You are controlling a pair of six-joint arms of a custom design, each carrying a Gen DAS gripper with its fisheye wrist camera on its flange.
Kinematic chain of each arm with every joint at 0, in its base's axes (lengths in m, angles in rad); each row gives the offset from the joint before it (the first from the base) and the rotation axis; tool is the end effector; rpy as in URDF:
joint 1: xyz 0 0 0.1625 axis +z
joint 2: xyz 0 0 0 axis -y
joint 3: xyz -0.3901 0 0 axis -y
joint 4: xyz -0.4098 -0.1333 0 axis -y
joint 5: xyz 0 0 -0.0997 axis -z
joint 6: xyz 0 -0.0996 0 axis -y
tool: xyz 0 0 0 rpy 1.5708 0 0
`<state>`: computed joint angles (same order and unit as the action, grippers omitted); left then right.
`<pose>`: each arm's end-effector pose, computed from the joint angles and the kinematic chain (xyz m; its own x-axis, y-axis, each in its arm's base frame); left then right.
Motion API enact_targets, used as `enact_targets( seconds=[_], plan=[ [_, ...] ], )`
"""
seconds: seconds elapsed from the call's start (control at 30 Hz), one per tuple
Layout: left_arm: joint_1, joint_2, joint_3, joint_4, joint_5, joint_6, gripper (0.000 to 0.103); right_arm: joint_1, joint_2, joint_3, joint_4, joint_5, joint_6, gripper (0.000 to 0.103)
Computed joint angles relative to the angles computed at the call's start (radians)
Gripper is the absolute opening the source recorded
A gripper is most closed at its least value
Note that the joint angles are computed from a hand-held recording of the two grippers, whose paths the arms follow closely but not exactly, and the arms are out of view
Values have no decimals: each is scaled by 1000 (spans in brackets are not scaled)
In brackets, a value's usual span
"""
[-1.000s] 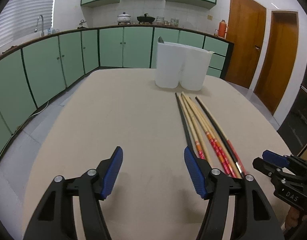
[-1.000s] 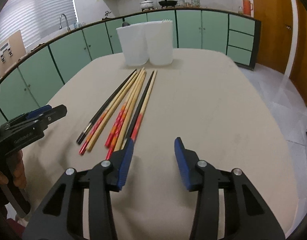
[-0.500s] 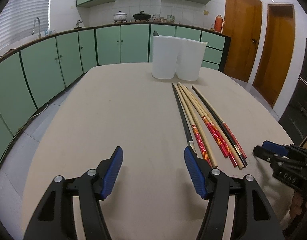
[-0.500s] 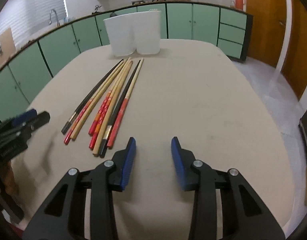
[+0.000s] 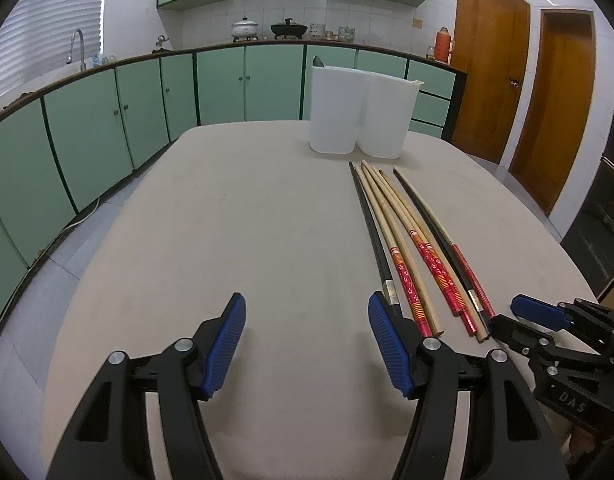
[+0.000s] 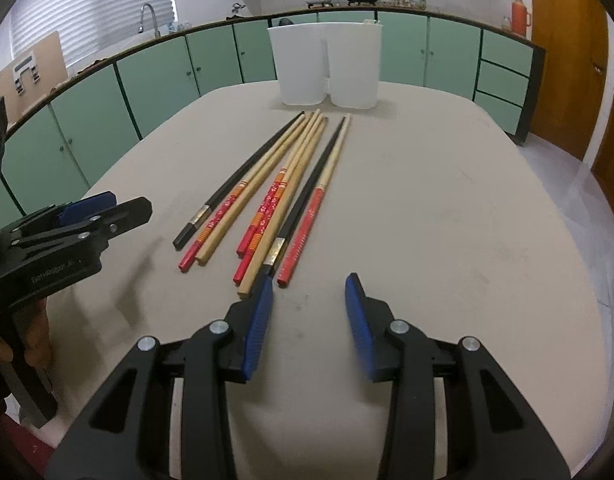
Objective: Organize utensils
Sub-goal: 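Move the right tool to the red-patterned chopstick and grasp it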
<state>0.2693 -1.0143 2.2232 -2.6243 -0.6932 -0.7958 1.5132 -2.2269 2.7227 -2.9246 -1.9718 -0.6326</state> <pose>-0.3681 -0.3194 0.0322 -0.7190 0.2654 -0.6423 0.6269 0.6466 -0.4346 0.0795 -0.2621 0.2921 -0.7498 -0.1055 0.6532 -0.5030 0.7322 -0.4592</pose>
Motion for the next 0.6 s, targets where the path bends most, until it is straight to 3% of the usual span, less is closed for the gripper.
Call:
enact_targets(
  seconds=[0.1,0.2,0.3,0.47,0.6],
  plan=[
    [1,1,0,-2,-1,4,63,10,51,-7,-53,-15,2,34],
    [4,3,-2,-3,-5,9,63,9,80,-13,-99,-32,14,20],
    [4,1,0,-7,-5,9,63,-22,53,-23,-86,-31,41,20],
    [6,5,-3,-10,-9,15,63,-83,-44,-20,27,65,44,31],
    [2,9,-3,-16,-14,21,63,-57,-1,-7,-44,35,14,27]
  ],
)
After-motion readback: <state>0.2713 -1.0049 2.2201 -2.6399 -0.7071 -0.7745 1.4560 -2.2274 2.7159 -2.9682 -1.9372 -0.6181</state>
